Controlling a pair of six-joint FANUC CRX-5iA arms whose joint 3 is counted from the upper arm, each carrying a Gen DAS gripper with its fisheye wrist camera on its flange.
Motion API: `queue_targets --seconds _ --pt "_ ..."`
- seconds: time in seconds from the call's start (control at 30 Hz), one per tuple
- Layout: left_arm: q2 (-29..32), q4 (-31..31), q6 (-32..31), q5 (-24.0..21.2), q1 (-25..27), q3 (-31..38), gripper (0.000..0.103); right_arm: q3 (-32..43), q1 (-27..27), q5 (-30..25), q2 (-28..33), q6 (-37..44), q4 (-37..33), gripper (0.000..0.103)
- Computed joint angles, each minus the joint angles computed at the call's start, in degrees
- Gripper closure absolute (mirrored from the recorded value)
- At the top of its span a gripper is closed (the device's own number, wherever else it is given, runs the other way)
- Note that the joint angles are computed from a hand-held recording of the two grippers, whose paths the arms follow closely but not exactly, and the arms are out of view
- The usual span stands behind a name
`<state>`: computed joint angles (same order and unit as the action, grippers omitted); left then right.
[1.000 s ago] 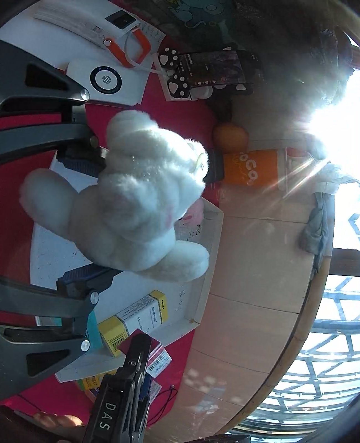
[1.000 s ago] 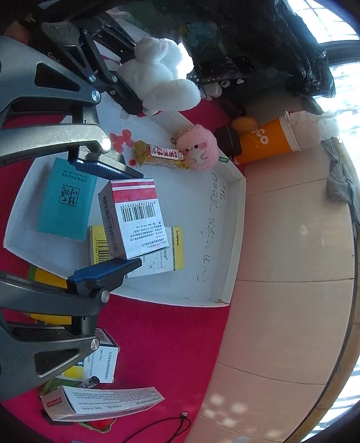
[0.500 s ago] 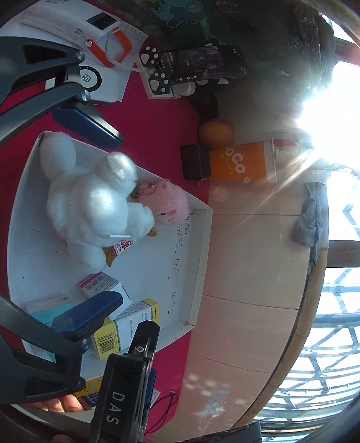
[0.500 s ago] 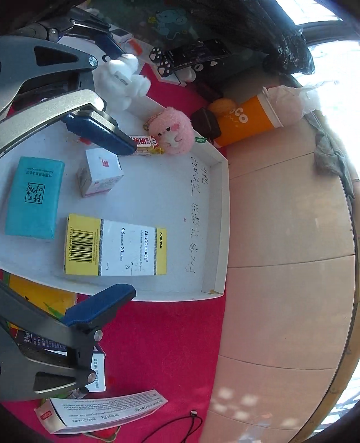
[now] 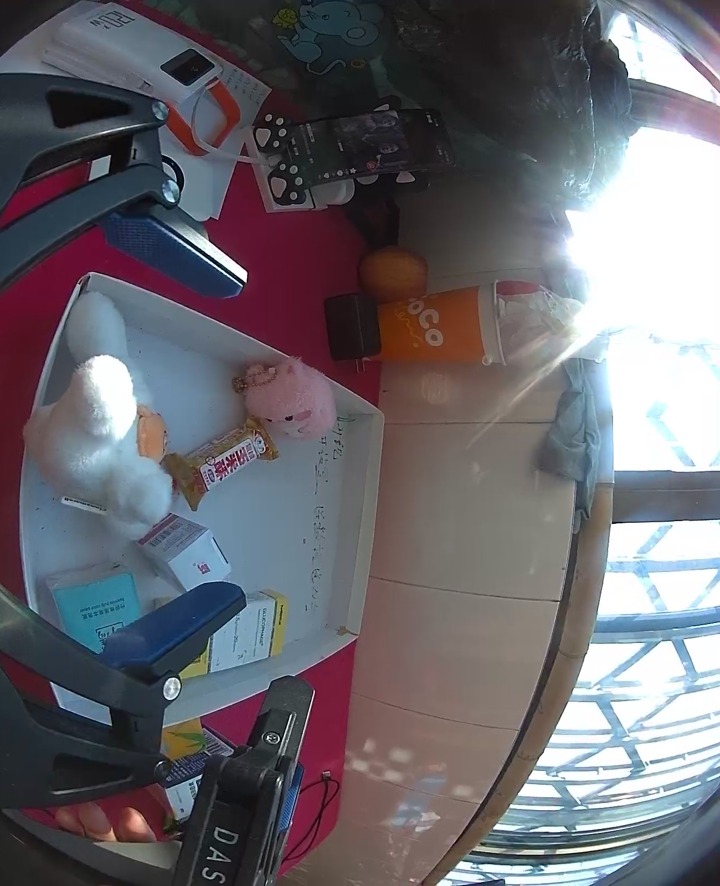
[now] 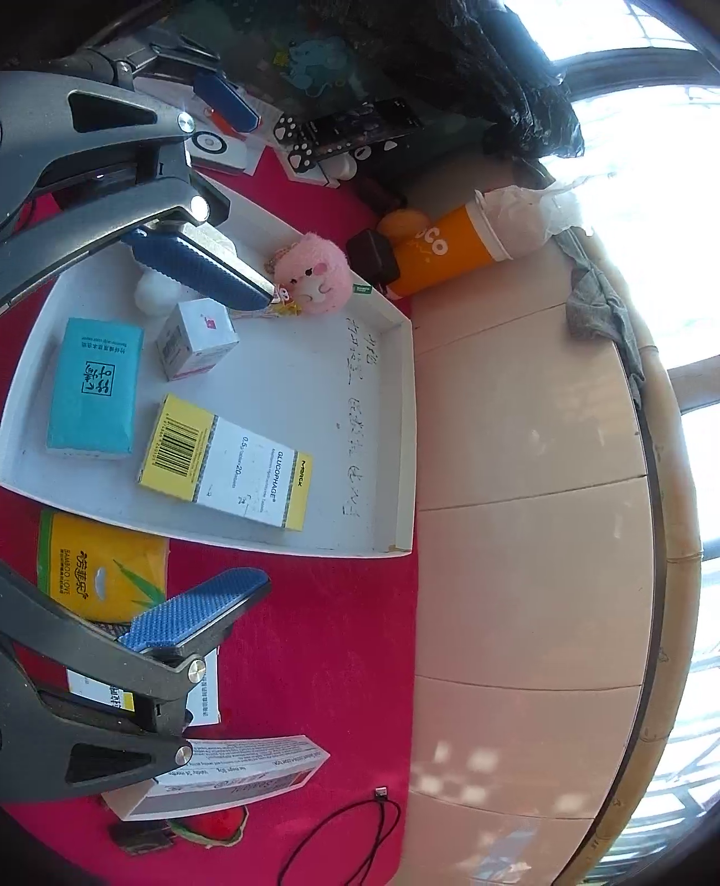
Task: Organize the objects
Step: 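Lower both held items into the white tray and open both grippers, then move both open grippers back toward the remaining objects on the table, then grasp the white-blue capsule box with the left gripper while the right grasps the Liquid Sealant box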
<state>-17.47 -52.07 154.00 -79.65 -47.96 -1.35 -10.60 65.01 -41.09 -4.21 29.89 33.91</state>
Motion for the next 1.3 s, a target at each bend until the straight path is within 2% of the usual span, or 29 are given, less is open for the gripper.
queue_targets --seconds 0.3,0.6,0.77,0.9,1.0,1.07,1.17,1.3 --pt "0.4 0.9 -0.8 1.9 -0.8 0.8 0.0 -8.4 0.3 2.2 -7.7 -8.4 11.1 0.008" --pt "3.2 2.4 -4.2 3.7 -2.2 2.8 0.0 -16.7 -3.4 2.2 -15.9 -18.9 19.2 0.008" --pt "4.9 5.2 -8.3 7.5 -2.3 3.6 0.0 -19.9 -6.7 0.4 -20.2 -21.6 19.5 0.008" --pt "5.8 11.8 -12.9 12.9 -0.1 3.4 0.0 -22.5 -10.3 -2.3 -23.1 -23.9 19.6 0.008" --pt "6.6 19.3 -17.2 18.2 2.7 2.6 0.0 -24.1 -13.9 -3.4 -25.4 -24.7 17.0 0.008" --pt "8.5 21.7 -19.5 19.6 2.8 3.5 0.0 -24.3 -16.6 -1.3 -26.8 -23.5 11.7 0.008" --pt "12.1 21.5 -21.0 18.2 1.0 6.1 0.0 -21.1 -18.1 2.4 -26.1 -15.1 -0.8 0.008" --pt "15.5 19.4 -20.4 14.9 -1.5 9.1 0.0 -13.7 -15.6 2.3 -20.6 -1.4 -11.3 0.008"
